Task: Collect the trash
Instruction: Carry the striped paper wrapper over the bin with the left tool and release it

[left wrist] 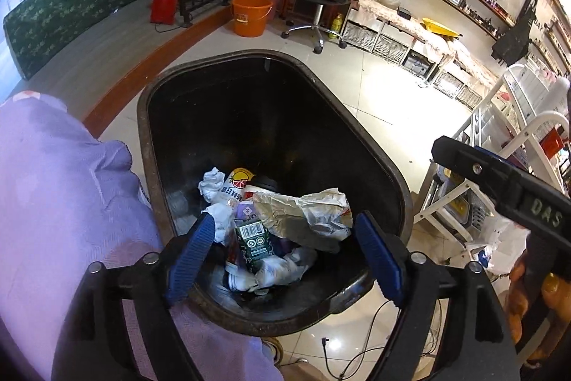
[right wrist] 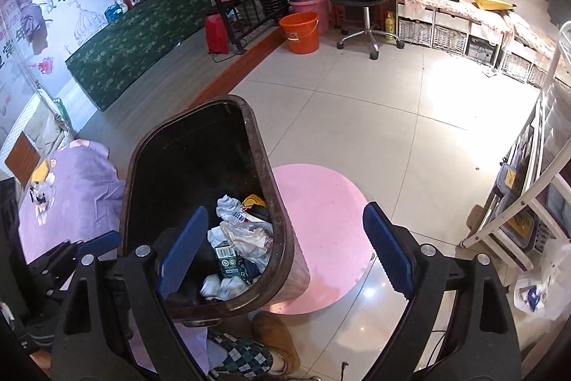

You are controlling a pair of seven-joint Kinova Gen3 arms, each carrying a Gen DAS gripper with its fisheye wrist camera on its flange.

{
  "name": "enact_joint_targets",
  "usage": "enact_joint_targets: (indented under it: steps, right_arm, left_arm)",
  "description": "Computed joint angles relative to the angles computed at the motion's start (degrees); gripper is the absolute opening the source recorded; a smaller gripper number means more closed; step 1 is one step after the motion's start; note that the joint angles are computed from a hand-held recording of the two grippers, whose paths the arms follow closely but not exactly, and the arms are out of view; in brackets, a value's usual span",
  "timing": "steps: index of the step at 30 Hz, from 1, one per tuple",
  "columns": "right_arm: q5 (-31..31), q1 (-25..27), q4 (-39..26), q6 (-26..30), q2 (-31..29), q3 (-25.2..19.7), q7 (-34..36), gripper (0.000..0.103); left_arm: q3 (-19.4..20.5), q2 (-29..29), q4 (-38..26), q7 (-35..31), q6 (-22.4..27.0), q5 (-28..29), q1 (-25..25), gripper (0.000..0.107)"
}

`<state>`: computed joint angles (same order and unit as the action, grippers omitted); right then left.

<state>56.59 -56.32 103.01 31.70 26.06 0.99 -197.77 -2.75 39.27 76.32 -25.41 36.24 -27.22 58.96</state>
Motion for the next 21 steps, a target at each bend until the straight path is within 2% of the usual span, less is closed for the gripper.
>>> enact_joint_targets:
  steps: [7,15,21]
  right_arm:
    - [1.78,-0.8,-1.23,-0.33,0.4,-0.32,0.97,0.09]
    - [1.94,-1.91,-4.7,-2.14,1.62,-0.85,5.75,0.091]
    - [-1.97,-2.82,-10.4,-4.46,3.9,-1.68,15.46,0.091]
  left_arm:
    - [-5.34,-3.88,5.53,8.42,-3.58,-6.61,5.55,0.088]
    - [-8.32,-7.8,11.98,21.49,-0.39,-17.53,10.96,0.09]
    - [-8.64,-11.92,18.94,32.4,4.03,-22.95,13.18,0.091]
